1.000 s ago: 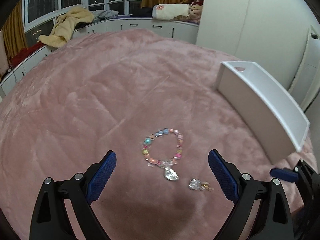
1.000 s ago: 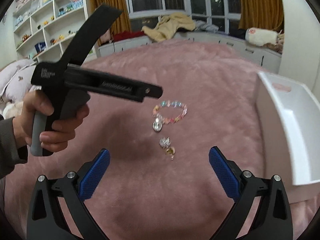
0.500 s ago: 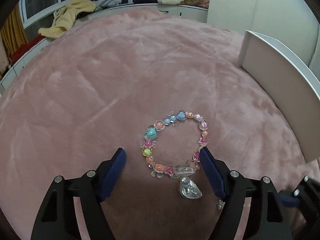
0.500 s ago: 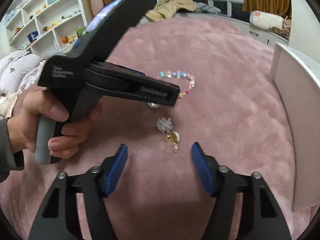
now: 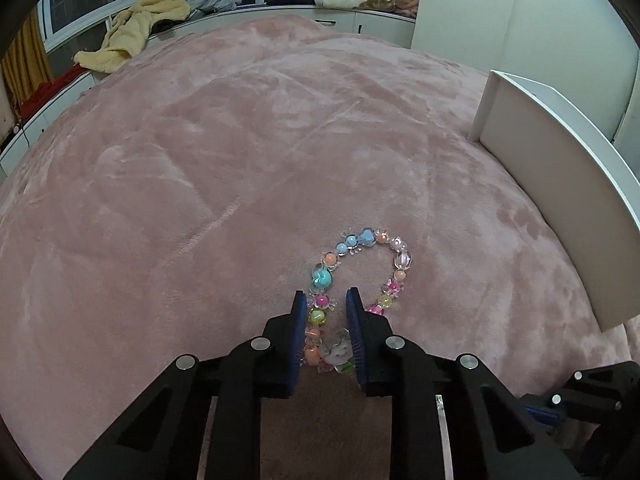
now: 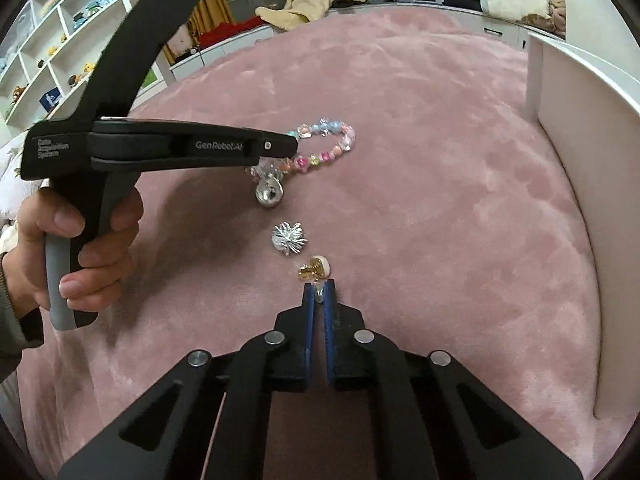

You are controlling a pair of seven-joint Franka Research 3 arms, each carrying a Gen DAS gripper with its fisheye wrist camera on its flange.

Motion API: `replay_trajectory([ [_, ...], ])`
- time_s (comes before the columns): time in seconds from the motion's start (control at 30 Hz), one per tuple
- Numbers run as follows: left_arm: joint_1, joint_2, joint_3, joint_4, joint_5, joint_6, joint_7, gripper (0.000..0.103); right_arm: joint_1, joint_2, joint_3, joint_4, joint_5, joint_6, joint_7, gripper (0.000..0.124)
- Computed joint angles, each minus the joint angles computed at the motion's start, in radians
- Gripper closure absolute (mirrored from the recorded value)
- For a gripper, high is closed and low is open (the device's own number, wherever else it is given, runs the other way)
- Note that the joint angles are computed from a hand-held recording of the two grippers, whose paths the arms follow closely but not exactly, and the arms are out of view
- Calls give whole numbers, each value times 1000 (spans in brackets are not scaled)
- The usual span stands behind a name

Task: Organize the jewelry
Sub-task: 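Grasp the colourful bead bracelet with the left tool while the right tool grasps the small gold earring, then lift the bracelet and gold earring off the blanket with both tools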

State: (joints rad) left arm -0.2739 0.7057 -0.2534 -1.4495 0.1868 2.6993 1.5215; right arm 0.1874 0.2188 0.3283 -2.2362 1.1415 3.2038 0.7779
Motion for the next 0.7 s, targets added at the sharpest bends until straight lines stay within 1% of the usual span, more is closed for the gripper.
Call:
replay_trajectory([
  [0.03,2,-6,-1,-7,2,2,4,82,-41,-1,47,10,72,8,-73,119],
  [0.07,3,-10,-2,-11,3,3,7,90,-64,0,74,21,141,14,-143,119],
  [0.1,8,-16,-7,-18,-1,0,11,90,-76,-1,88,32,205,22,-202,119],
  [0.2,18,-42,-13,-50,-4,13,24,90,-56,-9,63,36,264,27,-241,119],
  [0.33,29,-68,-16,-72,-13,5,31,91,-28,-21,32,45,357,30,-323,119],
  [0.37,38,-77,-23,-79,-23,5,36,97,-23,-22,26,54,414,34,-373,119],
  [0.43,42,-91,-22,-90,-30,8,33,97,-1,-24,2,59,432,37,-387,119],
  [0.5,51,-109,-26,-104,-38,12,42,97,24,-31,-21,68,501,43,-452,119],
  [0.53,55,-117,-29,-110,-41,15,48,97,35,-38,-31,55,466,46,-417,119],
  [0.6,63,-127,-35,-116,-50,11,62,96,74,-54,-68,22,338,53,-293,119],
  [0.63,70,-127,-45,-115,-62,3,76,94,79,-62,-71,19,357,53,-309,119],
  [0.67,75,-120,-52,-111,-73,-8,87,80,90,-71,-80,15,376,51,-325,119],
  [0.7,64,-117,-40,-110,-67,-5,78,63,106,-81,-93,2,360,54,-309,119],
])
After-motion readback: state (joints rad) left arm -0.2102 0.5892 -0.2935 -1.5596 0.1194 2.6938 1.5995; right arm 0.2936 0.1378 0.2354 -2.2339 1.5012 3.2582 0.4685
